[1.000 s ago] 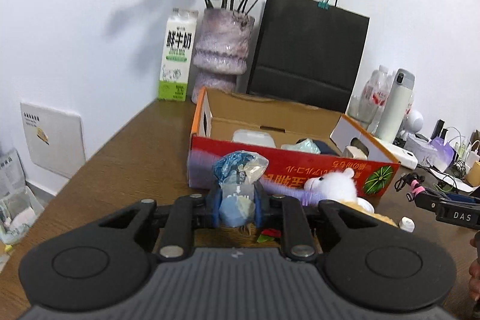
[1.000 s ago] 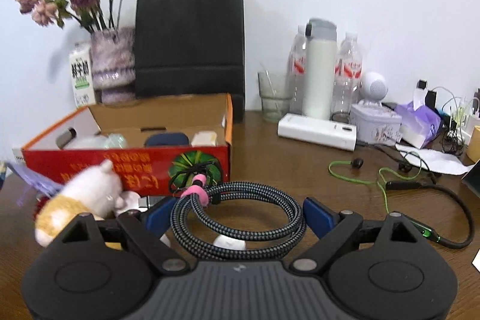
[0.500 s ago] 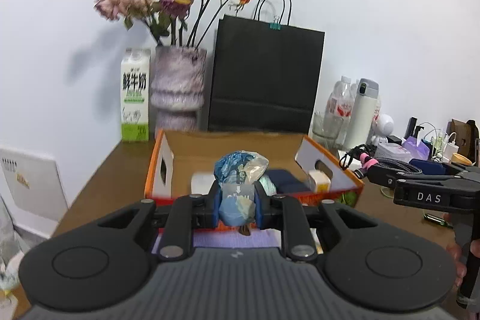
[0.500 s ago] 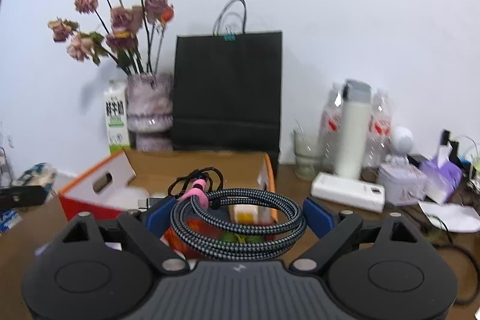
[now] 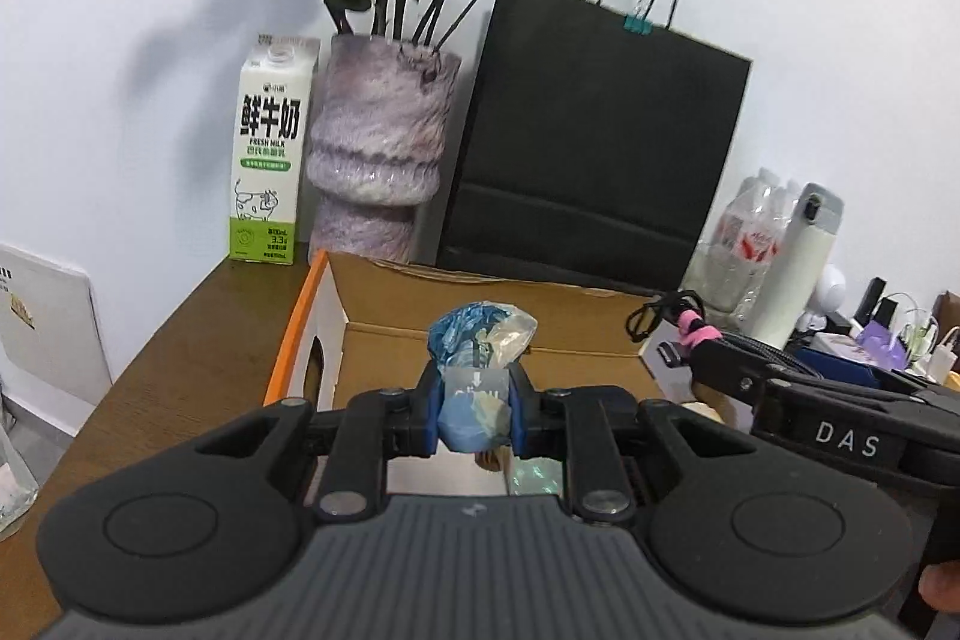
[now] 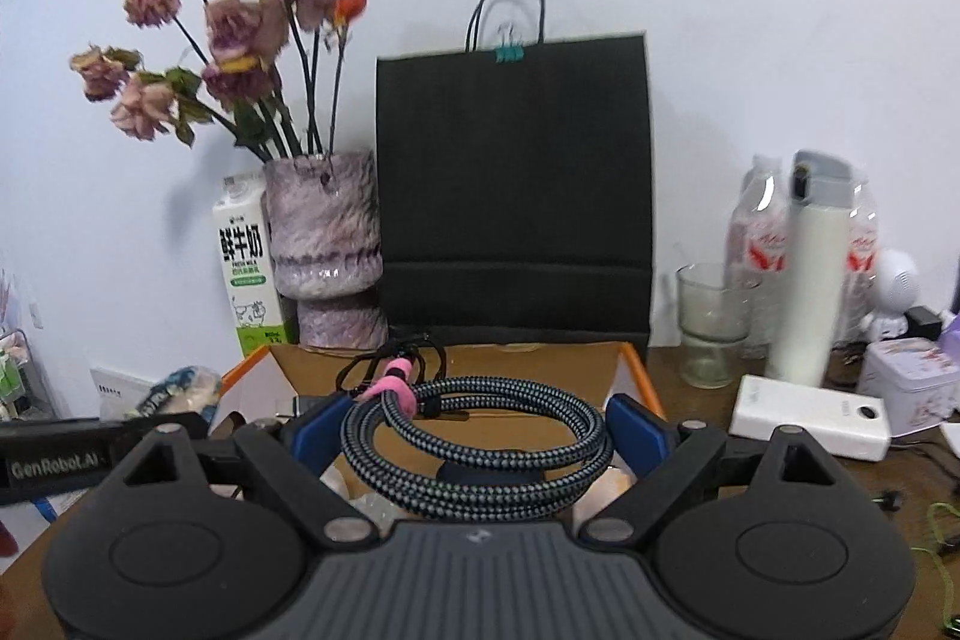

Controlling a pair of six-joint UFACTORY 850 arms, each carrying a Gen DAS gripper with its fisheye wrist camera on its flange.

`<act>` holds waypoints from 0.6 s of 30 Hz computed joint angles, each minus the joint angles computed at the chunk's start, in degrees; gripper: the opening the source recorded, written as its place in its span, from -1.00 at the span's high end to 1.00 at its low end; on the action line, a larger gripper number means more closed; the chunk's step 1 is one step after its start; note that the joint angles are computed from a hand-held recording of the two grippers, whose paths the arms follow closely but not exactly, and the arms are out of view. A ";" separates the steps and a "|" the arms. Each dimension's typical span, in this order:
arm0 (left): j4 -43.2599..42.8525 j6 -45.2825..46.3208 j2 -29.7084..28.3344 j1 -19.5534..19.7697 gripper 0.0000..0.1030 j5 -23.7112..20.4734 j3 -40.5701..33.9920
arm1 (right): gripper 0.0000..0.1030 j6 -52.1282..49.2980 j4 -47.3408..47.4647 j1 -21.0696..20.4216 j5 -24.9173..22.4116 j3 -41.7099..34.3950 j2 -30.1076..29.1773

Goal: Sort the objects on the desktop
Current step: 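Carry the packet and cable into the cardboard box and release them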

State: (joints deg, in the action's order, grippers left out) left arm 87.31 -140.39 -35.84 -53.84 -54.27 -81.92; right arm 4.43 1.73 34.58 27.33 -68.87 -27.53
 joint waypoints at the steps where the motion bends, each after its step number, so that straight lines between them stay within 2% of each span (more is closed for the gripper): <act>1: 0.05 0.42 -0.30 0.54 0.59 0.42 -0.37 | -0.76 -0.09 0.06 0.08 -0.59 -1.17 -0.89; 10: 0.09 4.52 -2.45 4.25 0.59 3.56 -3.31 | -0.76 -4.05 2.37 0.26 -7.11 -11.02 -7.80; 18: -2.31 8.02 -4.04 5.80 0.57 4.93 -5.37 | -0.76 -4.14 2.99 0.05 -11.71 -15.88 -11.07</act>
State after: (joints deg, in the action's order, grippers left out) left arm 85.00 -132.37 -39.88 -48.04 -49.33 -87.29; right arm 0.29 4.73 34.63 15.63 -84.75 -38.61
